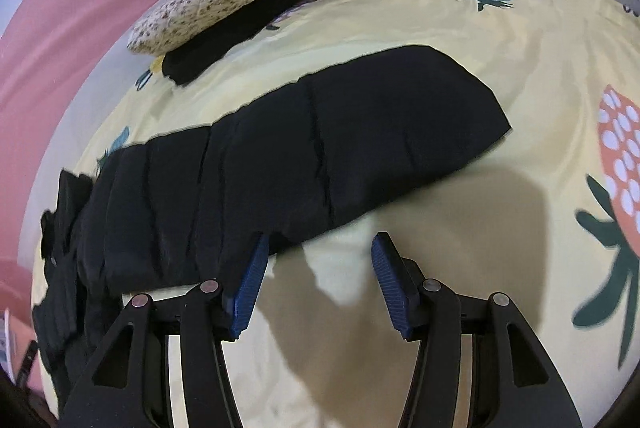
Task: Fold large clothes
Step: 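Grasp the other jacket sleeve with the right tool and lift it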
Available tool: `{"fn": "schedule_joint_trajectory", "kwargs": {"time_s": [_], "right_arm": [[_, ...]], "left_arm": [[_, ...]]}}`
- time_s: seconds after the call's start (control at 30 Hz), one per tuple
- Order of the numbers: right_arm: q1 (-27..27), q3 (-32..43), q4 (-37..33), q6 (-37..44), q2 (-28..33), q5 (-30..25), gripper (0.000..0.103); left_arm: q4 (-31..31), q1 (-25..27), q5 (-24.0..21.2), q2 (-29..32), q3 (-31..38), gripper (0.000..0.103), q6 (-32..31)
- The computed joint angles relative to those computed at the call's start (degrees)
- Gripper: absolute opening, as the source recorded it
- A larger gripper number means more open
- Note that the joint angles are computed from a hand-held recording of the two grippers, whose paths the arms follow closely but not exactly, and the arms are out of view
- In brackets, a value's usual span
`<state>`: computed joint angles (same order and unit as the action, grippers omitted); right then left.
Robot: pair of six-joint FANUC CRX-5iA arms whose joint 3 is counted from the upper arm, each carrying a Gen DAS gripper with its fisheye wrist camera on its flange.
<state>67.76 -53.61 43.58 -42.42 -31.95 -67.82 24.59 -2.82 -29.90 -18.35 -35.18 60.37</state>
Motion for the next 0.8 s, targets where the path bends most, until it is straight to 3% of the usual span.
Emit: {"fn": "schedule_joint_trajectory", "kwargs": {"time_s": [0.2,0.43,0.5,0.6,0.8], "right_arm": [[-5.80,-4.51,6.29,-5.92,-2.33,6.96,0.055],[-10.45,-7.94,11.89,-12.72,-3.84,11.23,0.053],[-10.96,-6.74,10.22,-11.23,-3.07,10.82,0.022],[-10.67,-5.63,9.89,-9.89,-2.82,10.01,0.012],[-4.67,-0.62,14.23,-5.06,-2.22,2.59,0.009]], "left_arm": [[-1.49,-0.86,0.56,5.75,2.65,0.070,2.94],[-2.26,-1.27,1.75,6.66,2.36,0.070,3.66],[-2.55,-1.32,1.65,6.63,2.48,0.070,3.86],[-2.68,-1.12,1.12,6.65,2.85,0.070,3.72],[0.05,0.27,-1.47,4.48,2.42,0.070,1.87]]}}
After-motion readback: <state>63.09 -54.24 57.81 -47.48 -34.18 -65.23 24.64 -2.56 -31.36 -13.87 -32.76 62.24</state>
